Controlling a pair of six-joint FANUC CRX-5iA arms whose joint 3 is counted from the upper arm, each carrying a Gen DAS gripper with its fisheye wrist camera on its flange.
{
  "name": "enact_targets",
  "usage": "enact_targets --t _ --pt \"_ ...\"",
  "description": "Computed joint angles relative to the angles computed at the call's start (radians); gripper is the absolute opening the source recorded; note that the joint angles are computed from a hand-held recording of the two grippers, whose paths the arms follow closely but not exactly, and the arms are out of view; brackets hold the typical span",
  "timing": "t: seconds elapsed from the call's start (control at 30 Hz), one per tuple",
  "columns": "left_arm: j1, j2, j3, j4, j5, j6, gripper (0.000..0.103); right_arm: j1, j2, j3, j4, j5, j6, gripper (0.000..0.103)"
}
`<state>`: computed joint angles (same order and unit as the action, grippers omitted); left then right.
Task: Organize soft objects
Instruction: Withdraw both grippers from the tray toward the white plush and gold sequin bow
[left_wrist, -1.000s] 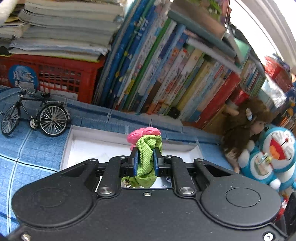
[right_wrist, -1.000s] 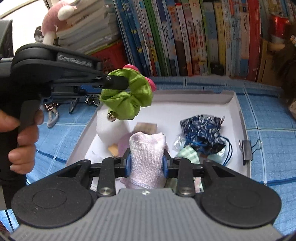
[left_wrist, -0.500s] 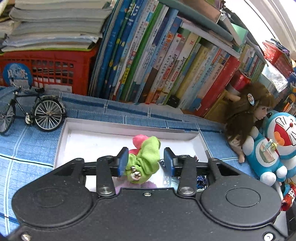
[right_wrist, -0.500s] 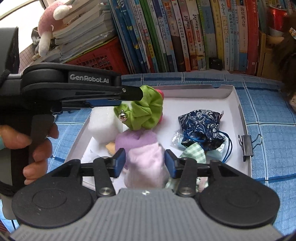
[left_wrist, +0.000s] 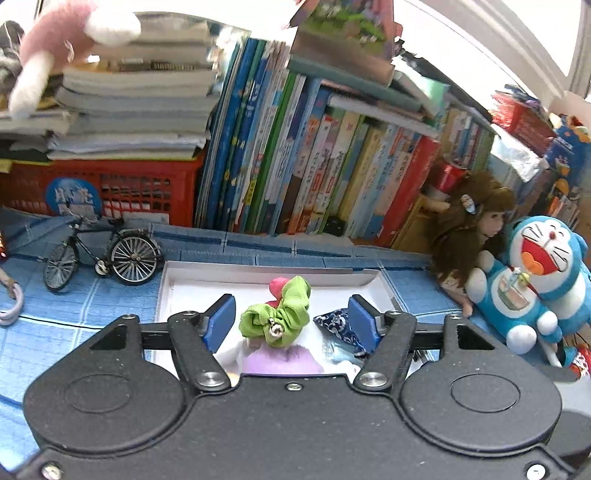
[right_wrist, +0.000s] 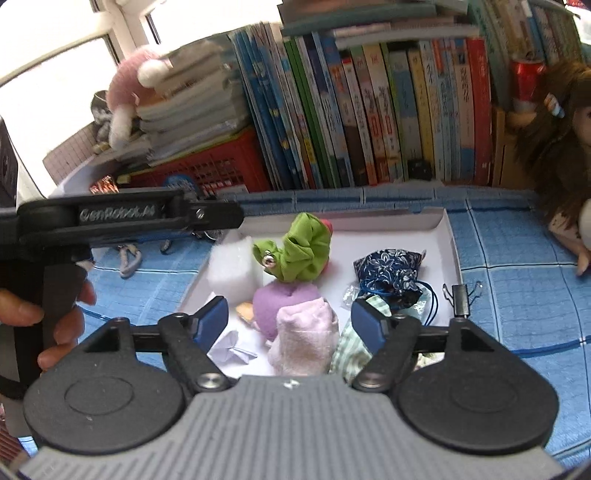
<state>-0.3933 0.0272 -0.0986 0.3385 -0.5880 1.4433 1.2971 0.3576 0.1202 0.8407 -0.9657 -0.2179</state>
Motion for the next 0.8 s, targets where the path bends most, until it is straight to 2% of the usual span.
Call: enact_targets --t 0.23,0.53,0.67,0.8 --pt "0.005 -0.155 -0.135 0.039 0.028 -0.073 0.074 0.06 -0.029 -0.014 0.042 -0.079 0.001 0.087" --pt "0.038 -0.33 -0.327 0.163 0.067 -0.197 0.076 0.127 -0.051 -0.045 0.112 -0.154 -0.007 0.089" --pt "0.047 -0.384 -0.375 0.154 0.07 -0.206 0.076 0.142 -0.05 -0.044 0.113 -0.173 0.018 0.09" --pt "0.062 -0.433 -0.435 0.196 0.068 -0.258 0.078 0.16 -0.035 -0.029 0.105 -0.215 0.081 0.091"
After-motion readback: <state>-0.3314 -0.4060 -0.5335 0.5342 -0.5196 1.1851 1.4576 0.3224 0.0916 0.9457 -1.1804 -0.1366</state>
